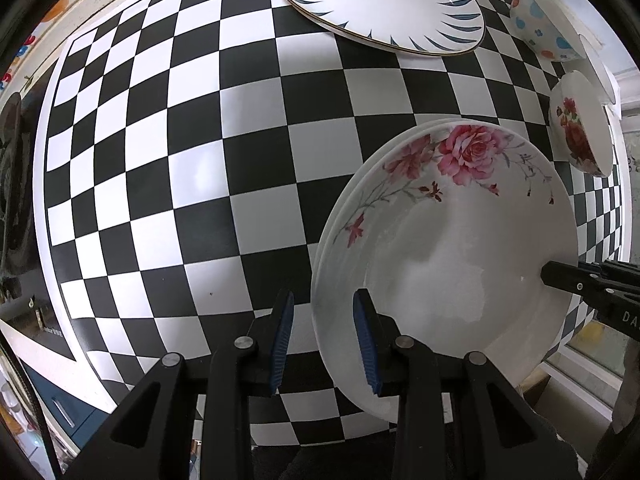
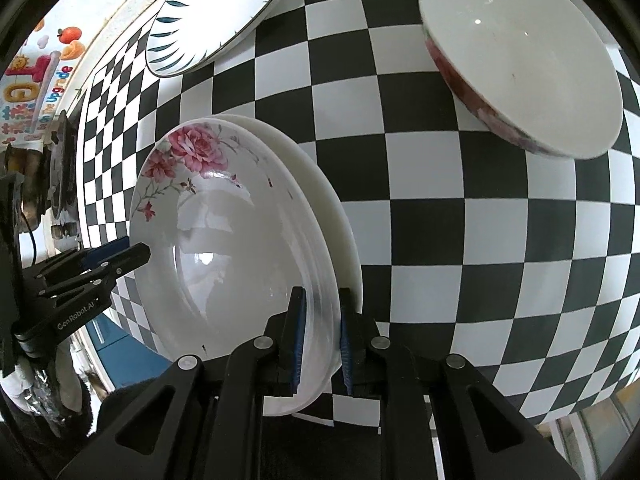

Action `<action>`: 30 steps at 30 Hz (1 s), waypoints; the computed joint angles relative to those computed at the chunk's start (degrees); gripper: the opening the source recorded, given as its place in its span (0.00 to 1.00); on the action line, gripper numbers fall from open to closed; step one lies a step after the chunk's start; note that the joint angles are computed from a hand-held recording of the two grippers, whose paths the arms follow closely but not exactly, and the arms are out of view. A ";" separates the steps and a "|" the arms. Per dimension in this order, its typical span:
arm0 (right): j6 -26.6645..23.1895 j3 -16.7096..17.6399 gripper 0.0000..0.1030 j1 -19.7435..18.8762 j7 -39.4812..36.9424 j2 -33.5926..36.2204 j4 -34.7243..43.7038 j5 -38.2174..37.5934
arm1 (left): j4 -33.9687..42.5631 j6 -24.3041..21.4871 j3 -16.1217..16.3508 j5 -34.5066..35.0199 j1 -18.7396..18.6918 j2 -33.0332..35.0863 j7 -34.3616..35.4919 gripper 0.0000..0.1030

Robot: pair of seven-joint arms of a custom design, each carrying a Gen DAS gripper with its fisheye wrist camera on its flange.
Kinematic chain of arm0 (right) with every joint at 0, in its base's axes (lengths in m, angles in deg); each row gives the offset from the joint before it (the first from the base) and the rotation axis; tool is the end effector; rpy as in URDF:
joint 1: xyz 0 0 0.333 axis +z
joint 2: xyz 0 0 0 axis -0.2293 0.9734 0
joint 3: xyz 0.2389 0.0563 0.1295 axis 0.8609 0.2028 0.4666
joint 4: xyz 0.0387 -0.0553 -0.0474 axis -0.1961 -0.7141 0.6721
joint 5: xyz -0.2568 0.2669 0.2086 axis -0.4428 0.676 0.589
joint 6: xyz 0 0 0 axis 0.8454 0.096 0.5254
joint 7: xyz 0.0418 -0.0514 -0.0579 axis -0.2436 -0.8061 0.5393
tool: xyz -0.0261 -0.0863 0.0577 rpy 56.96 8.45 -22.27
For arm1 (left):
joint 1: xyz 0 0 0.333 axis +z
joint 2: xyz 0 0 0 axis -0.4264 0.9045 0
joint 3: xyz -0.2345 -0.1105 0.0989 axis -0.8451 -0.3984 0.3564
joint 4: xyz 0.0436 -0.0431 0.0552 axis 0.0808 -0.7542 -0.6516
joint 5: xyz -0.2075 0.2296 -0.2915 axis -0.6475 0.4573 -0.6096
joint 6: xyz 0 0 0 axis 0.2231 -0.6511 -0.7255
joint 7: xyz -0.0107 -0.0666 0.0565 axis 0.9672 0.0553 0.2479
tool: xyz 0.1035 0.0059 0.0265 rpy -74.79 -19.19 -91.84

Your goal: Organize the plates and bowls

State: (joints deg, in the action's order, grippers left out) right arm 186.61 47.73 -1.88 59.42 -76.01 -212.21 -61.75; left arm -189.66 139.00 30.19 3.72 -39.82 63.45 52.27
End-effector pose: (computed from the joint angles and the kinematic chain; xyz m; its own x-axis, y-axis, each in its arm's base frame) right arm 0.4983 0.1154 0.4450 -0.1527 -0.9354 -0.3188 -0.9764 0.0929 0.1951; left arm 0.4838 -0.2810 0.4926 -0.1890 -0.9794 0.0712 -0.9744 0.1960 0.1098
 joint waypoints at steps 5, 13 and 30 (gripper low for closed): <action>-0.71 0.03 0.19 -0.10 1.08 -0.07 0.35 -0.07 | -1.17 0.41 0.28 -0.69 0.23 -0.73 0.36 0.27; -3.08 -0.35 0.28 -0.74 1.81 -0.11 2.00 -0.53 | -1.70 -0.72 1.04 -3.00 1.15 -2.94 0.32 0.27; 4.76 0.09 0.34 -4.72 2.21 21.25 29.81 1.38 | 31.77 -0.31 3.80 -4.98 5.00 23.81 -4.95 0.30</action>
State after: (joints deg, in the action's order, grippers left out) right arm 191.37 47.83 -6.60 61.63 -54.76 -182.40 -60.37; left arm -157.89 138.69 33.99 -1.26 -34.82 87.26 47.31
